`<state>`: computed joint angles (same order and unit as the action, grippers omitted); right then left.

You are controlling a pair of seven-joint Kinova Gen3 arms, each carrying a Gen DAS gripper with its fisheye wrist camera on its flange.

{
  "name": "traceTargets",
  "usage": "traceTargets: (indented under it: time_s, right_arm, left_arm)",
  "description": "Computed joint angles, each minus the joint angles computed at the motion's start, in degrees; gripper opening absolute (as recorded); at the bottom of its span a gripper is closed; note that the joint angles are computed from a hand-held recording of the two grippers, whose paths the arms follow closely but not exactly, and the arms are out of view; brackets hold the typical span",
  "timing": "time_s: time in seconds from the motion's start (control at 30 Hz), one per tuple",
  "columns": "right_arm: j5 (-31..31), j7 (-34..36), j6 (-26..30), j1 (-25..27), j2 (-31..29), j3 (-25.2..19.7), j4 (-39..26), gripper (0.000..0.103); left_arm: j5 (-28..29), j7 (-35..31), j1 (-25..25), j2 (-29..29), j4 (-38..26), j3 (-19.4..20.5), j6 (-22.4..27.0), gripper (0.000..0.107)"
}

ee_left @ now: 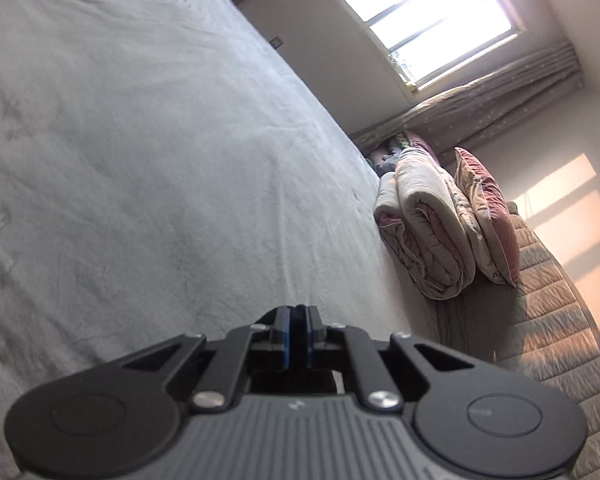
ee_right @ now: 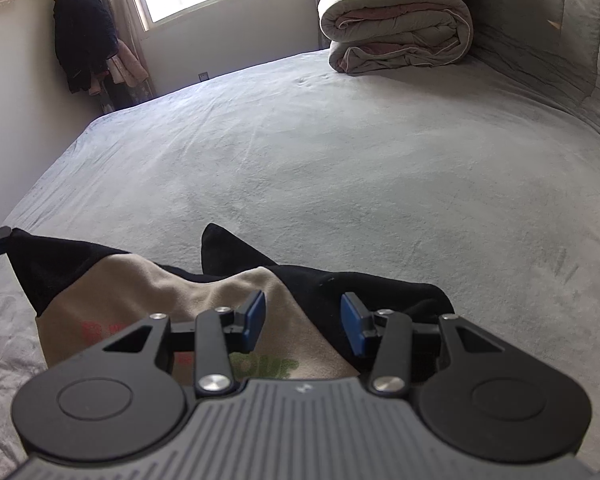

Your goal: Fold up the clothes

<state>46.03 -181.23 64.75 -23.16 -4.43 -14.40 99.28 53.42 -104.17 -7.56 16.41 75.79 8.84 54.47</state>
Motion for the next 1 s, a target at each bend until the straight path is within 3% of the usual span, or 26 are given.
traceTargets:
  time_s: [0.43,0.8,0.93,1.0]
  right_arm:
    - [1.02,-0.08,-1.54,-0.77,1.69,0.71,-1.28,0.046]
    - [-2.22,4.51,-4.57,0.28,3.18,3.42,-1.83,0.047]
    - [-3.24,7.46,-5.99,1.30,3.80,4.41,-1.79,0.066]
    - [-3.65,8.99,-6.72,1.81,4.30,4.96,-1.71,0.066]
  left_arm:
    - [-5.80,-7.05,2.18,-2.53,-4.95,-0.44,-7.96,0.006]
    - [-19.62,3.81,4.16,3.71,-10.43,-1.53,-8.20,0.006]
    - [-23.70,7.86,4.27,6.09,-11.15,-1.89,-6.94,0.006]
    - [-25.92,9.51,4.46,6.97,-11.04,-2.18,-6.14,0.006]
